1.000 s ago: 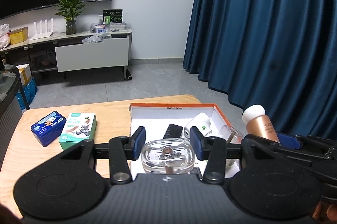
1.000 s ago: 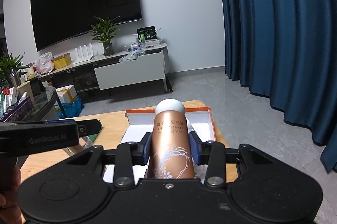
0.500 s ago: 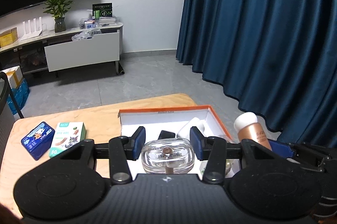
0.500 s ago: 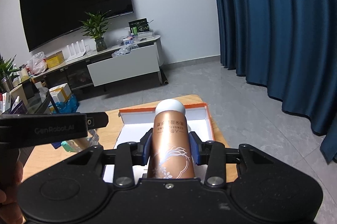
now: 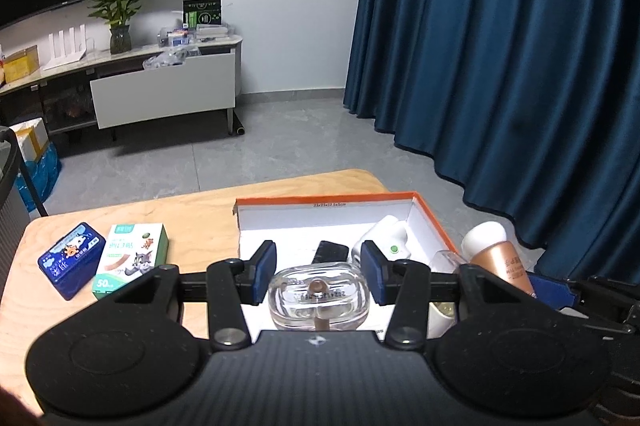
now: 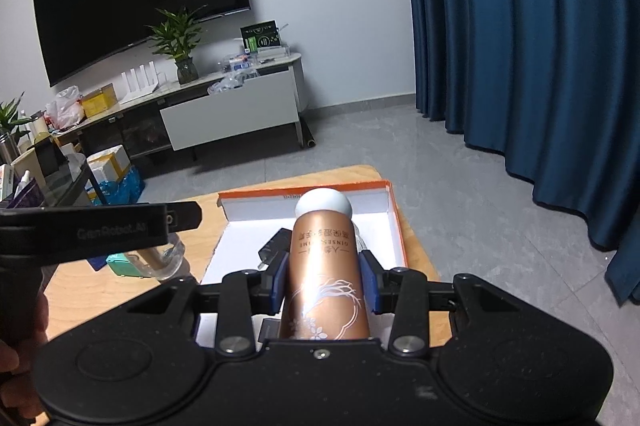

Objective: Organize rigid objects
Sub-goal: 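Lower the glass bottle with the left tool while the right tool lowers the bronze bottle into the box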

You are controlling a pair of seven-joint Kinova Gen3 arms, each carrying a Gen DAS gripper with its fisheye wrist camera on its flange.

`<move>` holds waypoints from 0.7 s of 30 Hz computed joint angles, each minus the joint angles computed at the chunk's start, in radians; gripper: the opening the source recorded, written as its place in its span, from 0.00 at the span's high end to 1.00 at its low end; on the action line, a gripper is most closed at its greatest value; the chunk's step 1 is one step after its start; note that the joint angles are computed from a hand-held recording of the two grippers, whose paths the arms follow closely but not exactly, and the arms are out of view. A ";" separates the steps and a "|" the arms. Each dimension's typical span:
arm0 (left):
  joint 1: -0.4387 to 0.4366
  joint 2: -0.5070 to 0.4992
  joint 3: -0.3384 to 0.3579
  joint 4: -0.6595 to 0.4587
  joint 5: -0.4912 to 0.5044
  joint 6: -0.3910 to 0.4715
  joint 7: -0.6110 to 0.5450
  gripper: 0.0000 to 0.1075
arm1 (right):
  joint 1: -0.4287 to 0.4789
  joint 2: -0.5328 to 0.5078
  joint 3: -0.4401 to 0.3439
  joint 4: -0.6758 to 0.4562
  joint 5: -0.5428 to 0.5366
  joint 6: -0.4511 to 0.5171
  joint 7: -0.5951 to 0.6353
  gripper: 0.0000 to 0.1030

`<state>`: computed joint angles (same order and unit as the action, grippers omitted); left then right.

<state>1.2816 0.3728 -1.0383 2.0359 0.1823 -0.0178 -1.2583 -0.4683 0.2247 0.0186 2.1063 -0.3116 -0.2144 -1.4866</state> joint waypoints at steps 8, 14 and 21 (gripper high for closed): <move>-0.081 -0.010 0.078 -0.008 -0.008 0.009 0.012 0.56 | -0.012 0.014 0.014 -0.017 -0.008 0.010 0.006 0.55; -0.110 -0.016 0.108 -0.003 -0.018 0.007 0.013 0.56 | -0.017 0.019 0.020 -0.020 -0.011 0.012 0.004 0.55; -0.134 -0.017 0.133 -0.006 -0.024 0.007 0.021 0.56 | -0.018 0.031 0.020 -0.026 0.000 0.016 -0.009 0.54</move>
